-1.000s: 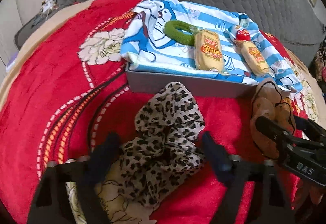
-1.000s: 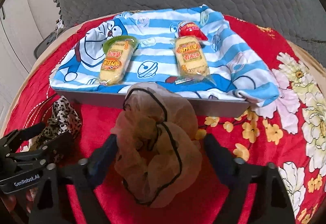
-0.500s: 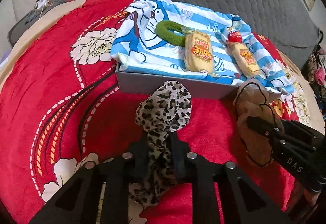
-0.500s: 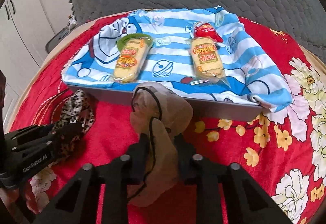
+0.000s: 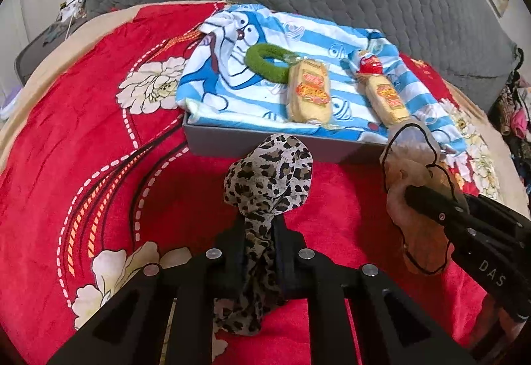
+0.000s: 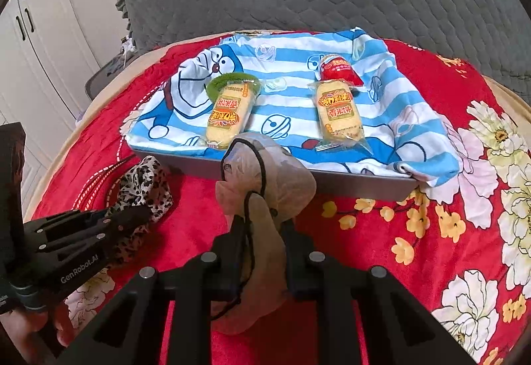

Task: Organize objects
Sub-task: 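Carry the leopard scrunchie in the left tool while the right tool carries the beige one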

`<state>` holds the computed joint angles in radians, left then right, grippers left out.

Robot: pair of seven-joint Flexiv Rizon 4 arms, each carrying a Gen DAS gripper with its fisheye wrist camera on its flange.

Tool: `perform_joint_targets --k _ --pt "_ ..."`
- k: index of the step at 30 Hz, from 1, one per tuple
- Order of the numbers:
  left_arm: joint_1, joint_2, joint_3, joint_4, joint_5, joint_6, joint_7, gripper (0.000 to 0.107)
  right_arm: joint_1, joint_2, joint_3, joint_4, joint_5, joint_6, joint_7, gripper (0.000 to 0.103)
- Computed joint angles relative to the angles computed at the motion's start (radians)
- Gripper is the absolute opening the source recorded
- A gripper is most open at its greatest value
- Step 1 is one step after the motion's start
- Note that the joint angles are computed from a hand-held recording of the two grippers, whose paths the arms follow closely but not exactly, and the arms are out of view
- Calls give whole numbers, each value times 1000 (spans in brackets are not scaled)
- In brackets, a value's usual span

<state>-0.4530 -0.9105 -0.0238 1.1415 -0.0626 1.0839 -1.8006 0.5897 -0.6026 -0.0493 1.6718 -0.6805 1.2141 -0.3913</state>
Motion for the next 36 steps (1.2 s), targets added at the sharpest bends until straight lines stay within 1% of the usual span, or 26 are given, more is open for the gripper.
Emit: perform_joint_targets --k 6,13,28,36 --pt "-11 29 9 28 13 8 -21 13 18 30 -25 27 -38 23 42 21" --pt "-26 77 20 74 36 27 -46 13 28 88 -38 74 -120 30 112 21" --pt "-58 179 40 154 94 41 -102 13 -13 195 19 143 -304 8 242 21" --pt "-81 226 48 163 136 40 -128 13 -40 251 47 174 -410 -3 322 21"
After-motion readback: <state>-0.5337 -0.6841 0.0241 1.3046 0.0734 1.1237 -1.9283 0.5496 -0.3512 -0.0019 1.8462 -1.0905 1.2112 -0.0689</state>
